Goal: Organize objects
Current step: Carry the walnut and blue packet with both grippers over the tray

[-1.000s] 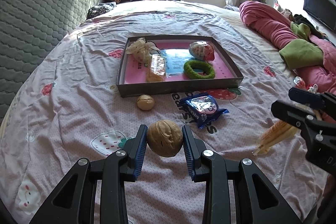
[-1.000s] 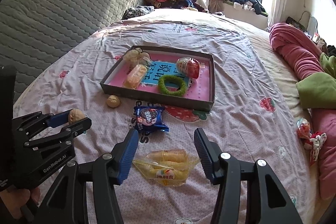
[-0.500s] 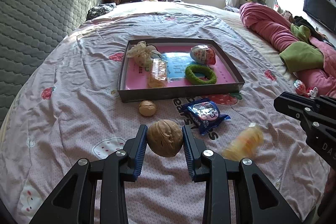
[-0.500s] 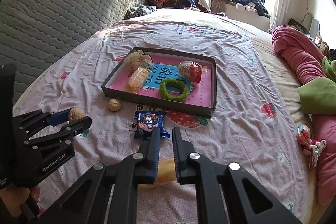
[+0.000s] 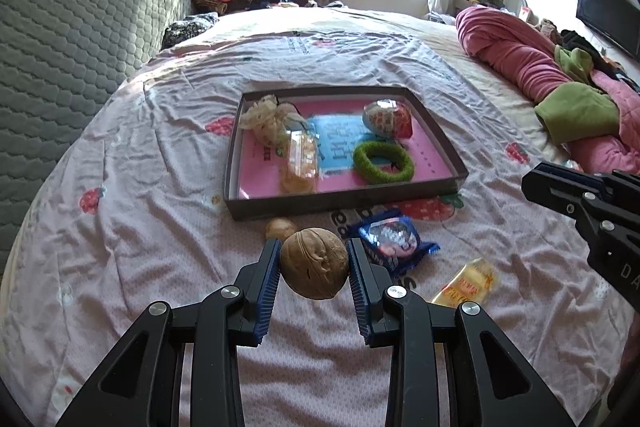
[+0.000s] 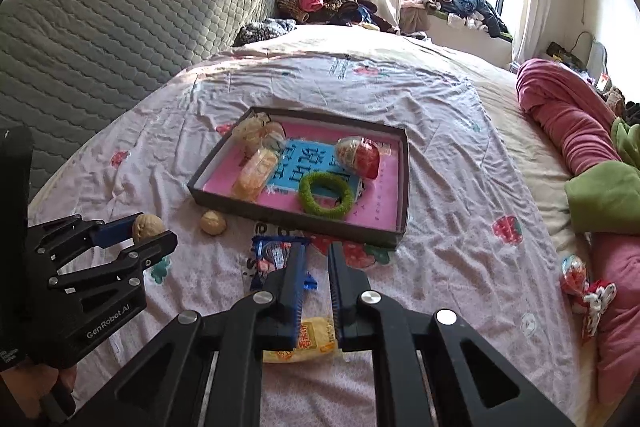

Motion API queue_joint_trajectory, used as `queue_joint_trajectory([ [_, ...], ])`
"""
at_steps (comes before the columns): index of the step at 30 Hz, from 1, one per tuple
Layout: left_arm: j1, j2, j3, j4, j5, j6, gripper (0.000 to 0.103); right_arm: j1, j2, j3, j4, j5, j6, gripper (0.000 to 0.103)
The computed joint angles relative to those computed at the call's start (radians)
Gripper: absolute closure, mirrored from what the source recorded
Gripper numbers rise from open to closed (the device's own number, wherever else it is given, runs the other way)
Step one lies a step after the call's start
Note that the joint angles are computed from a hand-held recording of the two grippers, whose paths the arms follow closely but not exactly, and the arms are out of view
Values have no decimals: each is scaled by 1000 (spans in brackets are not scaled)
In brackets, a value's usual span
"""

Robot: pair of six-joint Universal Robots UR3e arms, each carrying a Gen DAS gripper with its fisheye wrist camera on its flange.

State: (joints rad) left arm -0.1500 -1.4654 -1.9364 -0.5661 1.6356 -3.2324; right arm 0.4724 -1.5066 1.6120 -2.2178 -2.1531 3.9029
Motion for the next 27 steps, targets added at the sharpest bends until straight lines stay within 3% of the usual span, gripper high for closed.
queue_joint_trajectory([
  [27,37,-323,414,-66,-9,36,69,-217,86,-68,-159,123,-223,91],
])
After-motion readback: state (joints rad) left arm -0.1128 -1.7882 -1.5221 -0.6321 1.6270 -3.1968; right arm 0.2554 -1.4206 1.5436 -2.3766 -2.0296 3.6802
